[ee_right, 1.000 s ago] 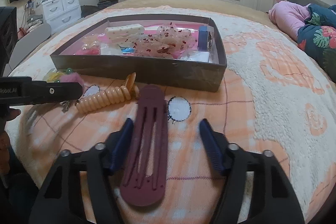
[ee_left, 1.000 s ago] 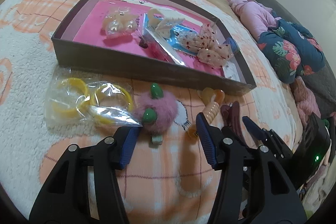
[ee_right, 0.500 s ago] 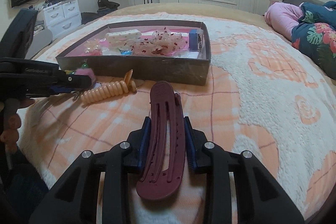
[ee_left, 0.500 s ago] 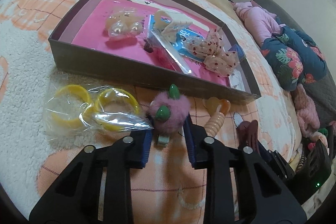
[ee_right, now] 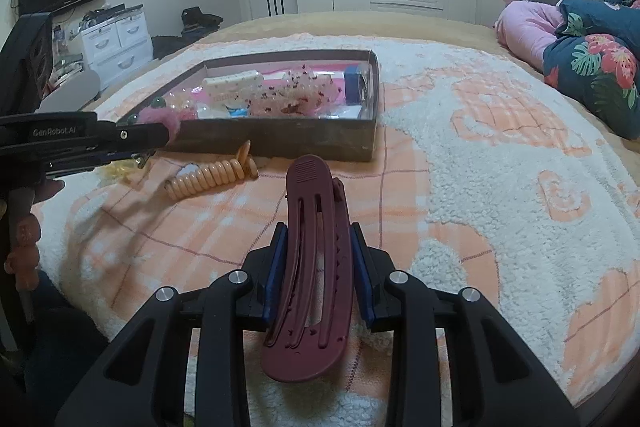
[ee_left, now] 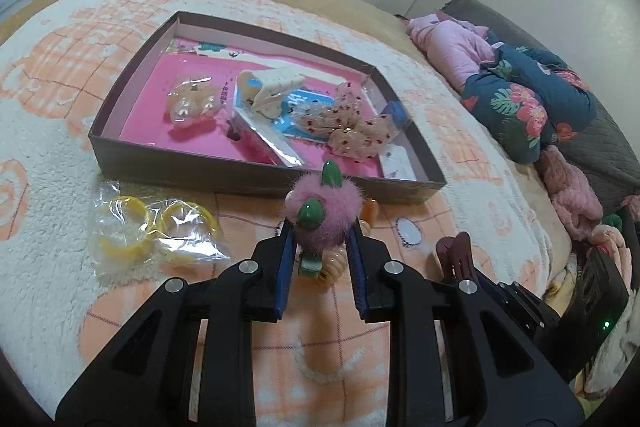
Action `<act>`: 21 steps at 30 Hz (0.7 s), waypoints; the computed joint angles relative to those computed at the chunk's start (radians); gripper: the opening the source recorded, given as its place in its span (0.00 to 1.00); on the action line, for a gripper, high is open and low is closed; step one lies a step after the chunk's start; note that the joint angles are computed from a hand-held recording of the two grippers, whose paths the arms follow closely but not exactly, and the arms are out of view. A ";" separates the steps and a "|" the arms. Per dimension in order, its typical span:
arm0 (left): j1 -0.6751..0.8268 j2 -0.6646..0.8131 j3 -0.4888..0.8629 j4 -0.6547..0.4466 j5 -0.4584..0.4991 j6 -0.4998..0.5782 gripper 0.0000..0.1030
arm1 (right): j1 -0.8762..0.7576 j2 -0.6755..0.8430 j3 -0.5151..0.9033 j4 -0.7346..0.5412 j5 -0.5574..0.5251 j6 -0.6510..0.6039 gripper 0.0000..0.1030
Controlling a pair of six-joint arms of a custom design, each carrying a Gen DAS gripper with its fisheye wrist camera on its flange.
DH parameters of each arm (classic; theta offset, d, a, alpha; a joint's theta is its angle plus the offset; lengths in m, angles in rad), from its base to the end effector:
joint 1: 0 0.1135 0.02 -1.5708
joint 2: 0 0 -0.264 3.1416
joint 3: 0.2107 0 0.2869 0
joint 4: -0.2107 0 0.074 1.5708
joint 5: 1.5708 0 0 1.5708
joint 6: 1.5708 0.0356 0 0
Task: Organize jewelry
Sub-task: 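Carry the pink pompom tie into the box with the left gripper while the right gripper places the maroon clip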
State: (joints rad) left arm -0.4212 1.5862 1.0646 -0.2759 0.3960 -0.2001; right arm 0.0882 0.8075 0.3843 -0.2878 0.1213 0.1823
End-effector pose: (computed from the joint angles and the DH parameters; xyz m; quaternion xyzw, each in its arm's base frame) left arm 0.3337 -0.1646 0.2132 0.1739 0.8944 -0.2865 0.2963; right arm 0.2004 0.0134 0.1724 0.0679 0.9051 0.0015 0.4196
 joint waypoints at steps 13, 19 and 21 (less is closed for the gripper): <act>0.034 -0.079 -0.034 0.045 0.005 0.002 0.16 | 0.061 0.079 0.087 0.023 0.020 -0.004 0.29; 0.071 -0.080 -0.027 0.063 -0.001 -0.001 0.16 | 0.077 0.155 0.145 0.058 0.021 -0.019 0.29; 0.091 -0.068 -0.018 0.071 0.003 -0.010 0.16 | 0.081 0.177 0.160 0.071 0.022 -0.024 0.29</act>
